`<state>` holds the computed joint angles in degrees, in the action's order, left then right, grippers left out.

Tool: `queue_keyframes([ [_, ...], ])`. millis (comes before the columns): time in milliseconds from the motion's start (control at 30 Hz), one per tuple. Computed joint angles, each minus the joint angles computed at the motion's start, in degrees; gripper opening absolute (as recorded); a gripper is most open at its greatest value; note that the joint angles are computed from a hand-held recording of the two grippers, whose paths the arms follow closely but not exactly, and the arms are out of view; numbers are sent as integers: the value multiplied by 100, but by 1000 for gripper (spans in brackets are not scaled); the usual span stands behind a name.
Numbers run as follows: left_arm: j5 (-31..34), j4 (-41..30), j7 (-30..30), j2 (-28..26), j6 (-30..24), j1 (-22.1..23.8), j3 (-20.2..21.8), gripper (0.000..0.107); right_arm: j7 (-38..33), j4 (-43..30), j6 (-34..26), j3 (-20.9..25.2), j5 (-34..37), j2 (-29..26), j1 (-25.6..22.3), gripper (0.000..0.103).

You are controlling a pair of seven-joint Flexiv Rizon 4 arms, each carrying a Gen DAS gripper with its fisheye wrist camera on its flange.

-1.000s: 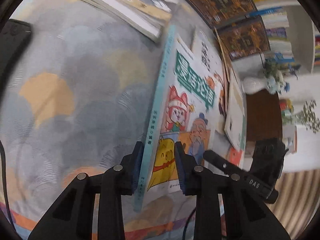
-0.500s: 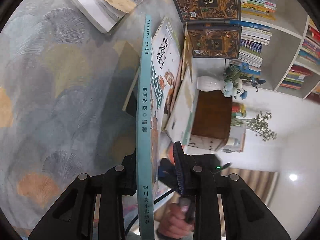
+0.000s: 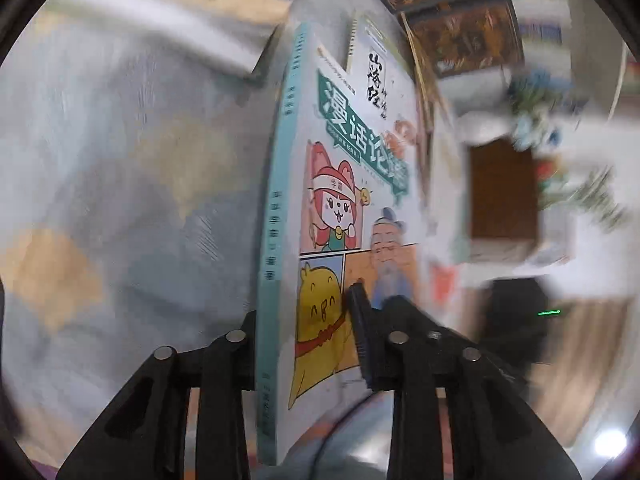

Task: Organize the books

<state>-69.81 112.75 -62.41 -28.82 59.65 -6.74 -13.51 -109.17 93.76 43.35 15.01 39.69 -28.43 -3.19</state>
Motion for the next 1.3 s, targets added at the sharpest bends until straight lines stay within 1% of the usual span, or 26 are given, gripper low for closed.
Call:
queue_keyframes([
  [67, 684, -34, -197, 31, 361, -217, 194, 28, 27, 371, 594, -138, -690, 234, 484, 27],
  [133, 1328, -69, -350, 62, 672, -334, 297, 28, 105, 603, 930, -167, -1091, 370, 708, 27],
  [167, 1538, -60, -292, 102, 797, -332, 283, 28, 144, 683, 1038, -169, -1259, 427, 780, 27],
  [200, 1524, -24, -108, 158, 883, -239, 154, 28, 156, 744, 1108, -152, -1371, 484, 810, 27],
  [300, 971, 111, 548, 310, 1059, 62, -269, 28, 35, 820, 1237, -65, -1510, 628, 796, 27],
  [400, 585, 192, 994, 479, 1211, 60, -326, 28, -44, 860, 1395, -18, -1649, 789, 870, 28],
  [433, 529, 190, 1091, 518, 1260, 31, -293, 28, -161, 774, 1424, -16, -1625, 718, 828, 28],
  [533, 406, 136, 1231, 604, 1334, -3, -182, 28, -189, 480, 1477, 21, -1615, 631, 867, 29],
  [600, -68, 54, 1539, 614, 1338, 81, -228, 28, -270, 224, 1524, 56, -1668, 499, 919, 30],
  [633, -444, -8, 1800, 619, 1374, 128, -250, 28, -288, 117, 1528, 74, -1688, 434, 936, 30],
  [700, -437, -163, 1817, 547, 1381, 61, -84, 28, -321, -183, 1459, 140, -1681, 257, 958, 30],
  [767, -427, -355, 1856, 449, 1432, 88, 21, 28, -266, -506, 1412, 159, -1750, 47, 1049, 30],
  [900, -124, -718, 1672, 187, 1389, 275, 137, 28, 38, -1112, 1444, 110, -2086, -442, 1347, 30],
  [967, 205, -933, 1490, 2, 1410, 385, 199, 28, 211, -1499, 1301, 139, -2191, -742, 1418, 32],
  [1000, 321, -1031, 1421, -92, 1409, 457, 177, 28, 334, -1701, 1216, 129, -2253, -892, 1462, 32],
  [1167, 915, -1553, 910, -593, 1051, 901, 96, 28, 852, -2631, 750, 107, -2464, -1581, 1618, 33],
  [1233, 1229, -1727, 652, -767, 985, 972, 113, 28, 1034, -2873, 615, 82, -2533, -1772, 1672, 34],
  [1300, 1343, -1813, 549, -887, 1017, 1090, 8, 28, 1179, -3050, 554, 69, -2572, -1923, 1713, 34],
])
